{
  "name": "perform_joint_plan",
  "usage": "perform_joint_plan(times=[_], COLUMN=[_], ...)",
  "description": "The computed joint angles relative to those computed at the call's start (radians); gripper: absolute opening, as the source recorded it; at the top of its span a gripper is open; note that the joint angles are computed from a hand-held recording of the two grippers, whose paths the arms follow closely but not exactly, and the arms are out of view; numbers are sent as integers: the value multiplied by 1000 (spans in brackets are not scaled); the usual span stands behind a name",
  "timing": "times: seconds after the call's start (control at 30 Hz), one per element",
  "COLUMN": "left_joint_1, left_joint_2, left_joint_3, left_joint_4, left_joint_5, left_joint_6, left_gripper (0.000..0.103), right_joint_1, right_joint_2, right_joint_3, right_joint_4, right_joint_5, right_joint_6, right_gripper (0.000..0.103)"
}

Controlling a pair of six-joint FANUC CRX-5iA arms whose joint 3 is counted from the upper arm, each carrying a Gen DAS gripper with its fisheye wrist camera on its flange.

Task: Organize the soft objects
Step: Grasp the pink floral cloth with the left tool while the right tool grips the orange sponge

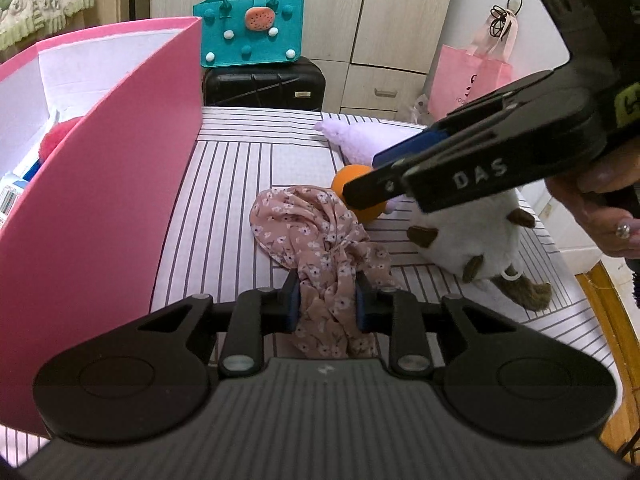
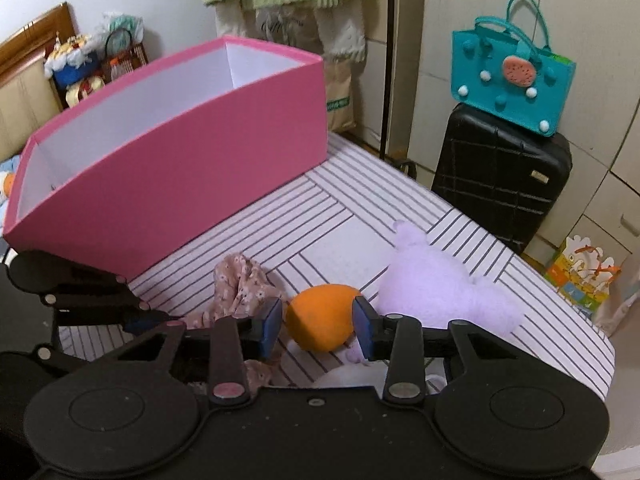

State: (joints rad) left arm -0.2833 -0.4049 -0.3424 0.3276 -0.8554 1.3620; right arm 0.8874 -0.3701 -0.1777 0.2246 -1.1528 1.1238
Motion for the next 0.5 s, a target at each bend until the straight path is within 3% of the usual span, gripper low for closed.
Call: perform_joint_plan(times=[0.23,0.5], left_joint_1=[-5,5], left_joint_2=[0,-9], left_joint_3=[-2,-3], left_joint_4=[-6,13], left_joint_5=[6,-7], left_joint_6=[1,-11], left_gripper=[25,24], right_joint_1=[0,54], right_joint_2=[38,2], right_joint_3=[11,-22], right_joint_4=[37,111], right_joint_5=[-41,-40], right_joint_6=[-15,-145], right_gripper=[45,41])
